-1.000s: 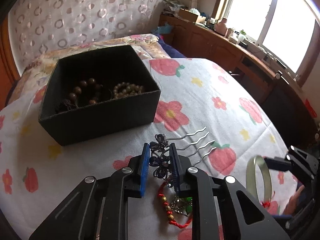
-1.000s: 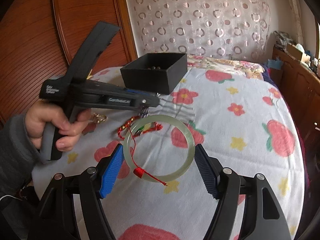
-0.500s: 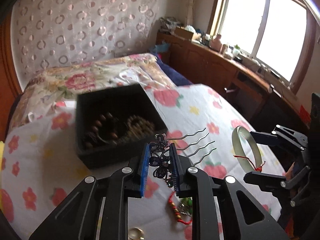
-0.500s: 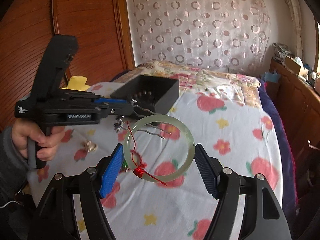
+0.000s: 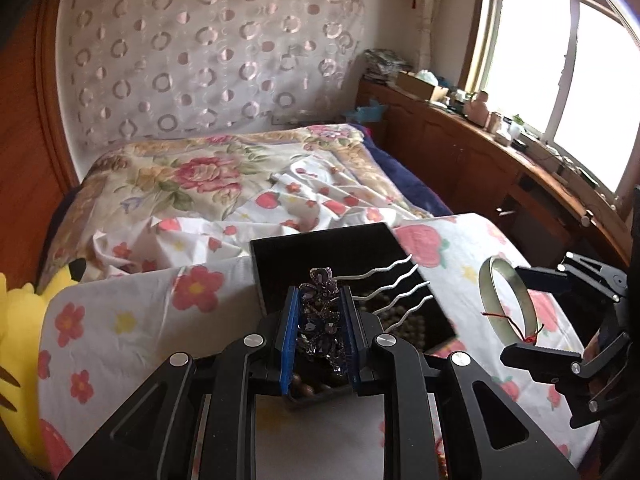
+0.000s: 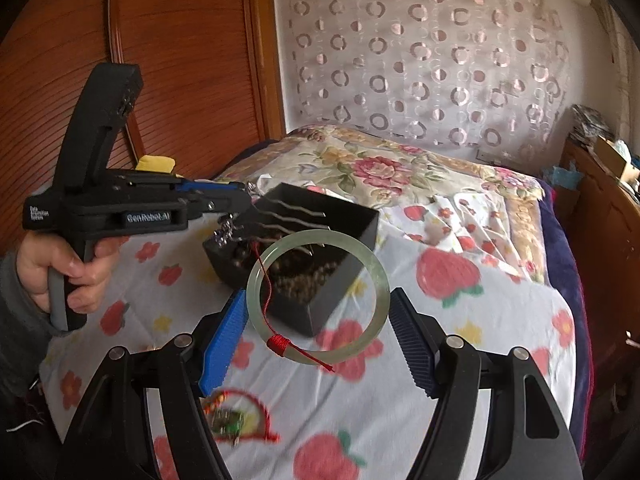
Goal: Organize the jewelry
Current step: 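Carry the silver hair comb with the left tool and lower it into the black box, then open the left tool over the box while the right tool drops the jade bangle in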
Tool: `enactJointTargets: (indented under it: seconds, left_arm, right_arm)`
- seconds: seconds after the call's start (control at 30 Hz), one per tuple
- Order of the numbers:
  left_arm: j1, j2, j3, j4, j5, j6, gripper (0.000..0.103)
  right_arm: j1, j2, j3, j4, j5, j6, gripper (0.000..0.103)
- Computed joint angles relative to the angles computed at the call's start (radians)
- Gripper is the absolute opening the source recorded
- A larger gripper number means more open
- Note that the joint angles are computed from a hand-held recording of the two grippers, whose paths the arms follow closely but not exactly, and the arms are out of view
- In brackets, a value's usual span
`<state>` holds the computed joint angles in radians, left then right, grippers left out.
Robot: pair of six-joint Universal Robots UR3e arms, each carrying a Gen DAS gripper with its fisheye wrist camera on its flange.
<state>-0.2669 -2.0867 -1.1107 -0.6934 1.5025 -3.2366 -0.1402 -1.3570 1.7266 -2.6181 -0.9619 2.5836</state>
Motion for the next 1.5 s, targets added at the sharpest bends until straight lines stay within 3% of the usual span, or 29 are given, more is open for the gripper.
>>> enactJointTargets:
  seconds: [0.37,0.47,0.63,0.87,1.07,1.23,1.4,1.5]
  left_arm:
    - [0.042,-0.023,0.019,-0.008,-0.026,0.004,0.020]
    - [0.053,0.002,-0.016,0.020,-0.018,0.000,0.030]
    - [0.065,0.071,-0.122,0.070,0.008,0.000,0.038]
    - [0.088,0.211,-0.345,0.171,0.022,-0.009,0.072]
    - [0.105,0.334,-0.536,0.235,0.017,-0.013,0.082]
    - [0.097,0.405,-0.646,0.270,0.034,-0.022,0.082]
    - [0.072,0.467,-0.730,0.287,0.028,-0.030,0.084]
    - [0.052,0.492,-0.777,0.292,0.021,-0.036,0.084]
  right_arm:
    - [0.098,0.192,-0.257,0.074,-0.055,0.025,0.074]
    - [0.114,0.227,-0.301,0.084,-0.063,0.026,0.074]
    - [0.146,0.273,-0.343,0.083,-0.085,0.028,0.074]
    - [0.190,0.322,-0.391,0.064,-0.140,0.041,0.075]
    - [0.173,0.266,-0.303,0.021,-0.122,0.063,0.075]
    - [0.170,0.257,-0.288,-0.001,-0.143,0.080,0.075]
    - [0.115,0.128,-0.114,-0.030,-0.096,0.063,0.074]
    - [0.078,0.041,0.002,-0.010,-0.067,0.025,0.058]
